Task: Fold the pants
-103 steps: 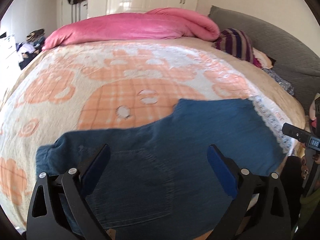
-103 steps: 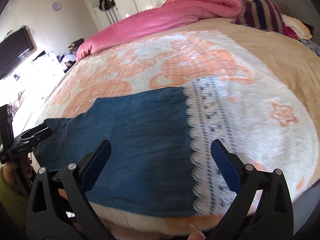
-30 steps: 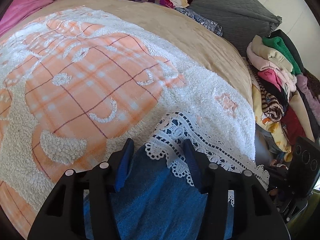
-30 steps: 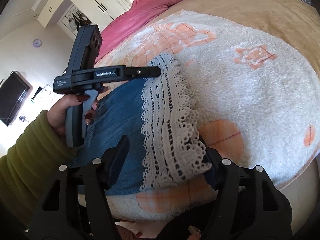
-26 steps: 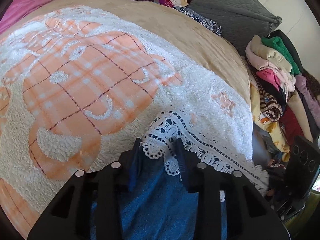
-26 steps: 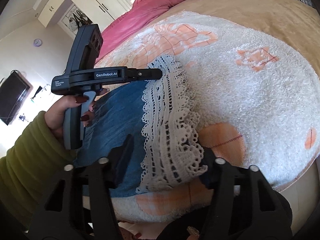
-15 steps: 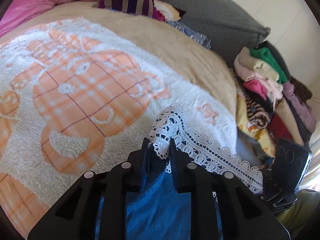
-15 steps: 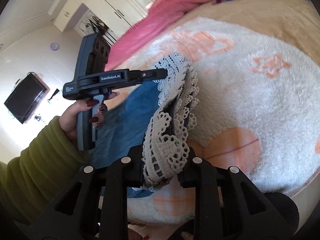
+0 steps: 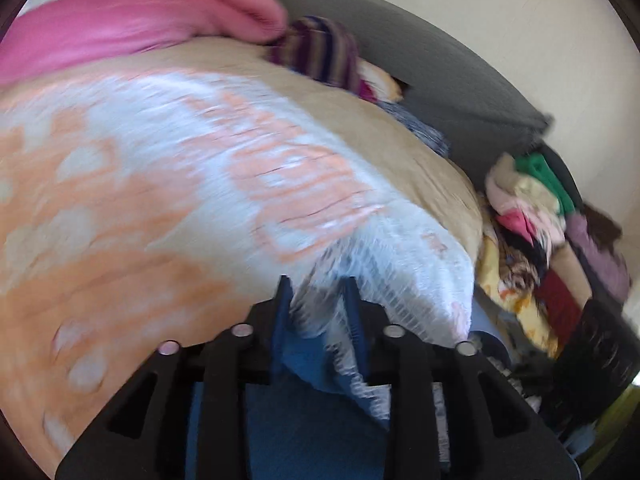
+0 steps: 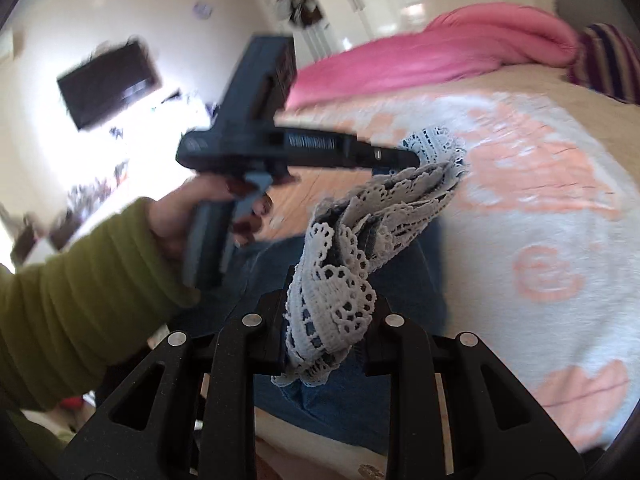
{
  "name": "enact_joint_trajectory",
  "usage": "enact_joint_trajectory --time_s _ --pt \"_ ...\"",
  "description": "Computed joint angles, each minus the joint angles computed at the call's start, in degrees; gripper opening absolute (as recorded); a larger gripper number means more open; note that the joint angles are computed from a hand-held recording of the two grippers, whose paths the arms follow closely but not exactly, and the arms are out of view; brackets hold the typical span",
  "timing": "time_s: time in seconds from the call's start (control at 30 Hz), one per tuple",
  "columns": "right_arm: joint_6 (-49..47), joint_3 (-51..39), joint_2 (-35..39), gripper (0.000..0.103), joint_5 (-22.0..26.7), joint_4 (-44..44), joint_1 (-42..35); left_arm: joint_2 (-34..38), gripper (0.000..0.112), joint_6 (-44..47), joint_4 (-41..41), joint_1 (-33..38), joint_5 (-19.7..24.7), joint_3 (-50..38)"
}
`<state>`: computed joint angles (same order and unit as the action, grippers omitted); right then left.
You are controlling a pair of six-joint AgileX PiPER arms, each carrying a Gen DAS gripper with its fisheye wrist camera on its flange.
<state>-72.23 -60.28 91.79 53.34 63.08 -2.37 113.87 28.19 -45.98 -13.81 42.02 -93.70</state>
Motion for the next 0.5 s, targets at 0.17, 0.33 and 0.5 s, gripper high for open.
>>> enact_joint_trajectory --time_s 0.17,0.33,0.5 --pt "1.6 6.0 -2.3 0.020 -15.5 -8.2 13.5 -11.5 0.061 4.4 -9.0 7.8 -6.0 20.4" --pt "4.3 12.5 -6.2 0.029 -30.9 -18.8 25.3 -16.3 0.077 25.6 -33.2 14.3 -4.6 33.4" --pt "11.2 18.8 -10.3 0.046 -41.2 -28.7 31.2 -15.2 0.085 23.5 -31.6 14.3 -3.7 33.0"
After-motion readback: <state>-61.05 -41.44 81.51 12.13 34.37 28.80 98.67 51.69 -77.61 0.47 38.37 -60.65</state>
